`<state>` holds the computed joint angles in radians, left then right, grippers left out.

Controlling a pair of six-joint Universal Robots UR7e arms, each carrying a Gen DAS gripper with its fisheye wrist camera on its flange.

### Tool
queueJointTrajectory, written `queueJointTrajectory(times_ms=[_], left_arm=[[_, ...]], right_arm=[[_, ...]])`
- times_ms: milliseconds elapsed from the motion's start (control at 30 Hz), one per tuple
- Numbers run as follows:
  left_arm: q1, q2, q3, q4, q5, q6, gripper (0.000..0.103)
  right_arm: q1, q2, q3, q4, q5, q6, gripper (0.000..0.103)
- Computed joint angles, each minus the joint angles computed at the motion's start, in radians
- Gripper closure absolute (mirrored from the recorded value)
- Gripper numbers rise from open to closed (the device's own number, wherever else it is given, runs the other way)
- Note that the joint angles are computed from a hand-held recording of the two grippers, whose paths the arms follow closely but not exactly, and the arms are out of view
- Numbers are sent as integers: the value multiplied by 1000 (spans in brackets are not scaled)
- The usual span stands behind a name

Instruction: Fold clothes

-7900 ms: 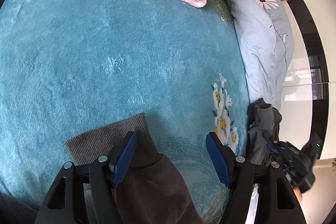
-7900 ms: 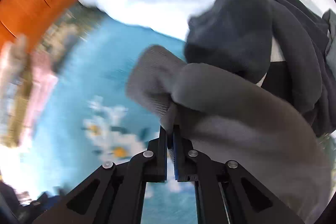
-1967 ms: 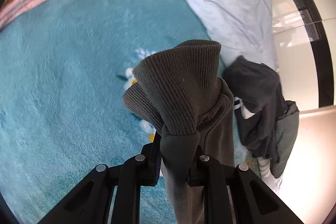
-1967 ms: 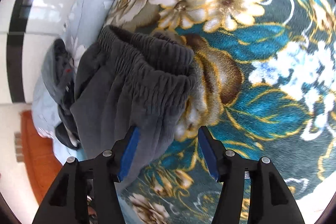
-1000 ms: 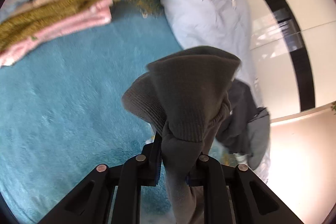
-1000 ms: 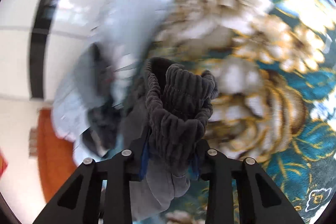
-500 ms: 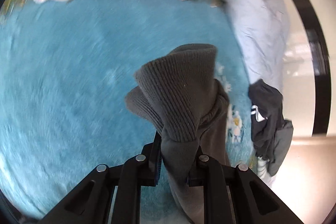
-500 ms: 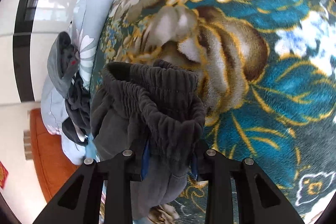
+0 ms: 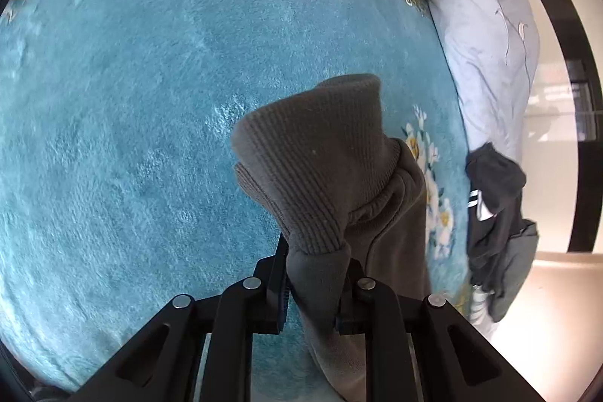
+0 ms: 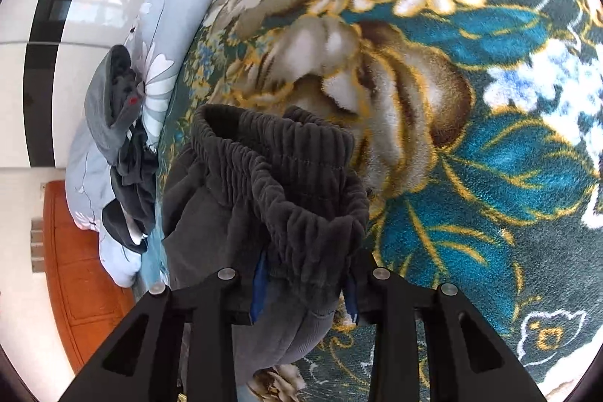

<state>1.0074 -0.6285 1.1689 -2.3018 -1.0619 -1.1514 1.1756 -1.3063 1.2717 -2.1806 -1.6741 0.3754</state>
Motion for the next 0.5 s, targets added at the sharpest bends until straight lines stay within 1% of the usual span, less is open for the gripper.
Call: queueJointTrajectory(times_ms=[33, 67, 100, 133, 167, 200, 233, 267, 300, 333, 400, 467, 500], left_arm=[[0, 5, -9, 9, 3, 5, 85], [0, 10, -18, 16, 6, 10, 85], [2, 12, -20, 17, 4, 5, 84], [4, 15, -22, 17, 2, -1, 84], [2, 11, -13, 12, 1, -8, 84], [1, 6, -2, 6, 1, -15, 83], [-1, 2, 9, 1, 0, -22, 83], [-6, -22, 46, -4, 3, -26, 83], [-7, -63, 91, -3, 6, -25, 83], [-8, -67, 94, 0, 9, -23, 82], [-12, -68, 93, 10, 17, -22, 82], [-17, -70, 94, 20, 24, -25, 82], [-19, -70, 95, 17, 30, -24, 82]], right_arm=[[9, 2, -15, 22, -24, -10, 65], [18, 0, -23, 39, -59, -22, 61], [28, -1, -32, 57, -93, -34, 55], [48, 2, -47, 85, -169, -38, 52], [74, 10, -67, 123, -271, -35, 45], [100, 21, -85, 152, -363, -30, 44], [126, 27, -85, 138, -439, -38, 44], [150, 29, -72, 93, -494, -67, 44], [177, 36, -59, 32, -544, -116, 44], [203, 48, -52, -24, -581, -169, 44], [241, 61, -34, -112, -578, -272, 44], [280, 72, -12, -183, -541, -386, 44], [309, 84, 4, -241, -549, -470, 44]])
